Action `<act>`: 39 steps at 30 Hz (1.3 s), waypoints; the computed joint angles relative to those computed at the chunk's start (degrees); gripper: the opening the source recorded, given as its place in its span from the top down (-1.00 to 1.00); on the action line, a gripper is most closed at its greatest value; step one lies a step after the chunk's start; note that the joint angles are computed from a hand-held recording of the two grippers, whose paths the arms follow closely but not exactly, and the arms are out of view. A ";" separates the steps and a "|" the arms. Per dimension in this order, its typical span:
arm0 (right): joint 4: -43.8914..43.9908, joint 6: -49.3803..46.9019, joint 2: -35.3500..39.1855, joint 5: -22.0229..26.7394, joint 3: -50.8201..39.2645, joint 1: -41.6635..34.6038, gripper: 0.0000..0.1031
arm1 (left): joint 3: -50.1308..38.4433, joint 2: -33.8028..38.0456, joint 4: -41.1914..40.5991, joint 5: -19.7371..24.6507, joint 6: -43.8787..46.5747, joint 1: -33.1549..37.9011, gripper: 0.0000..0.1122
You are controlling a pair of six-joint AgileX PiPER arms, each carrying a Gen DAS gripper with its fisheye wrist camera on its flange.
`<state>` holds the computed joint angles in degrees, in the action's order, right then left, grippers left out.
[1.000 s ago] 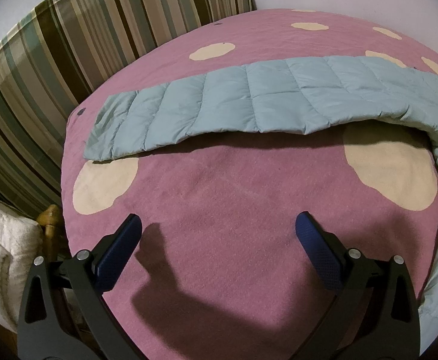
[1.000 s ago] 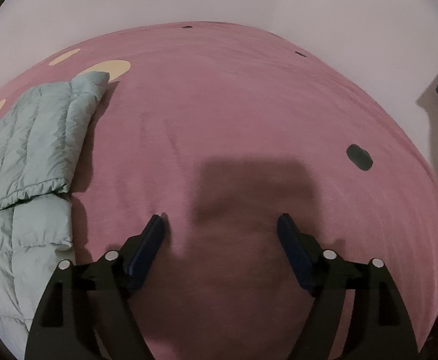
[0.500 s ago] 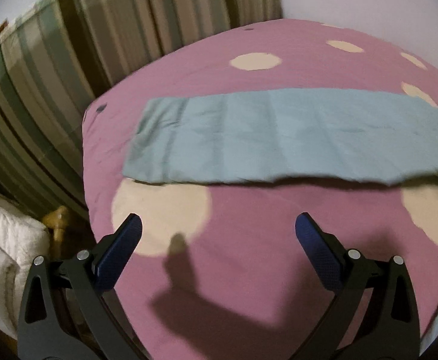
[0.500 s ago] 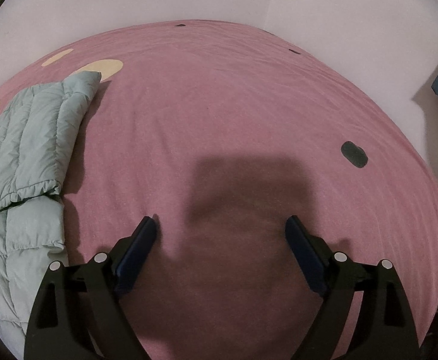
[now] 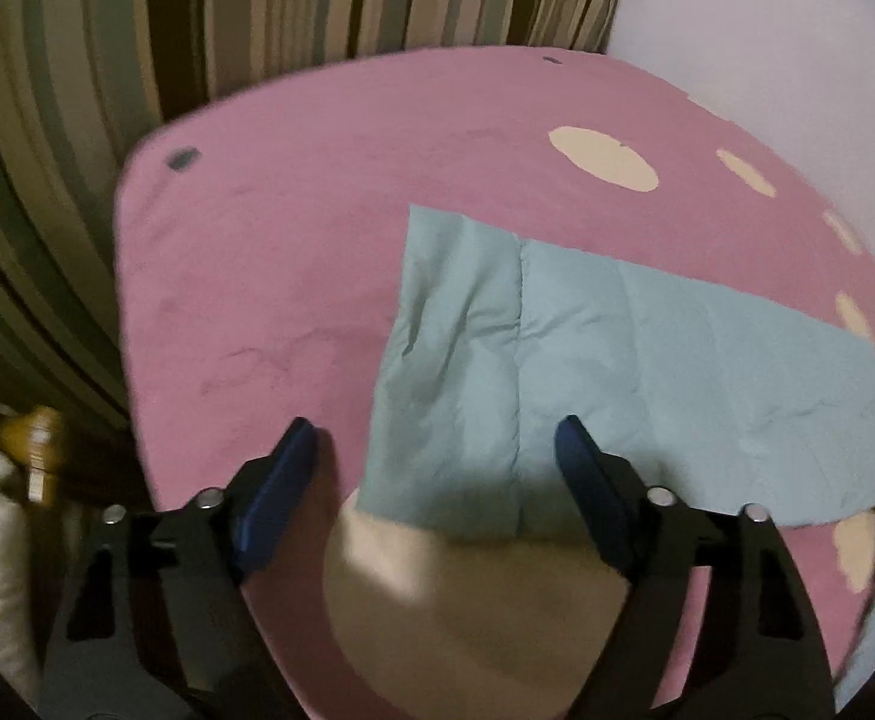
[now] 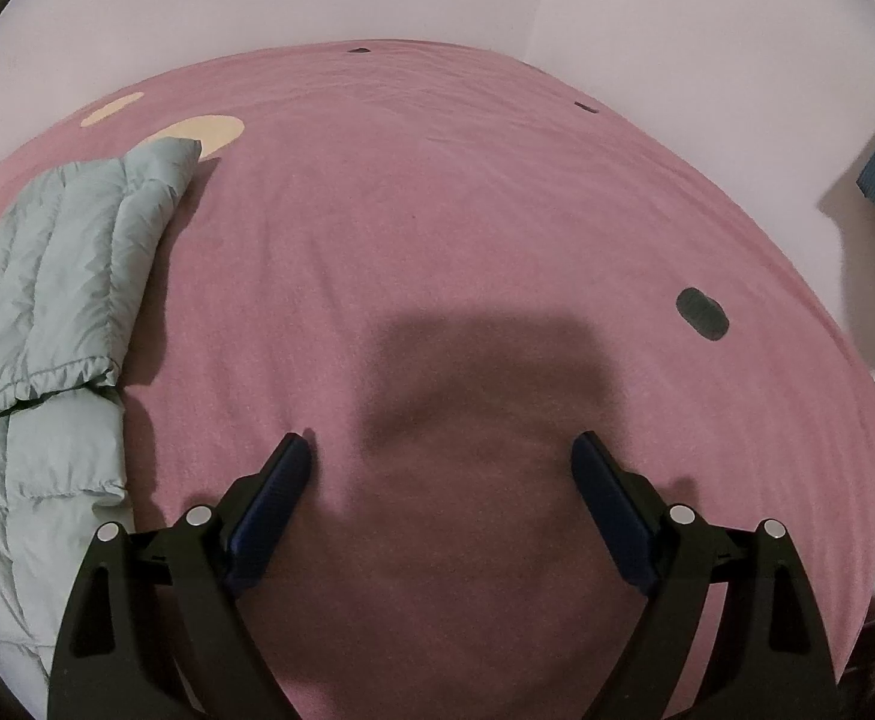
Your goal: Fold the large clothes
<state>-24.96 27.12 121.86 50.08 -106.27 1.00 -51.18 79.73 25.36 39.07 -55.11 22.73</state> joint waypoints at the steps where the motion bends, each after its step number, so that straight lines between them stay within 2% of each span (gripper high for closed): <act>1: -0.28 0.12 0.04 0.12 -0.08 0.08 -0.71 | 0.28 0.04 -2.86 -2.06 3.22 1.65 -0.44; 4: -0.98 0.43 0.22 0.42 -0.30 0.29 -0.71 | 0.44 0.36 -8.84 -6.43 12.57 4.56 -0.43; 9: -1.98 1.13 0.31 0.79 -0.39 0.72 -0.71 | 1.29 0.85 -21.13 -11.74 26.00 8.62 -0.11; 13: -2.58 1.47 0.29 0.89 -0.32 0.92 -0.72 | 1.42 1.17 -21.59 -12.82 26.97 9.18 0.22; 15: -2.85 1.62 0.26 0.89 -0.25 0.97 -0.72 | 1.81 0.53 -23.74 -13.02 28.77 9.88 0.52; 19: -3.09 1.66 0.37 0.96 -0.38 1.02 -0.72 | 1.05 -0.15 -21.79 -11.81 25.56 8.88 0.76; 20: -3.06 1.62 0.38 0.93 -0.40 0.98 -0.72 | 0.64 -0.31 -20.23 -11.40 23.48 8.01 0.83; 24: -2.92 1.64 0.27 0.83 -0.23 0.95 -0.72 | -2.06 -1.44 -13.72 -9.52 14.32 1.80 0.85; 30: -1.95 1.25 0.22 0.53 -0.25 0.61 -0.72 | -10.22 1.23 -7.51 -8.09 4.79 -12.07 0.86; 34: -0.82 0.83 0.16 0.21 -0.23 0.25 -0.72 | -20.24 8.10 -4.43 -6.32 1.38 -21.77 0.87; 39: 0.95 0.21 -0.10 -0.43 0.15 -0.37 -0.72 | -37.91 20.94 -7.70 -2.01 5.63 -30.73 0.87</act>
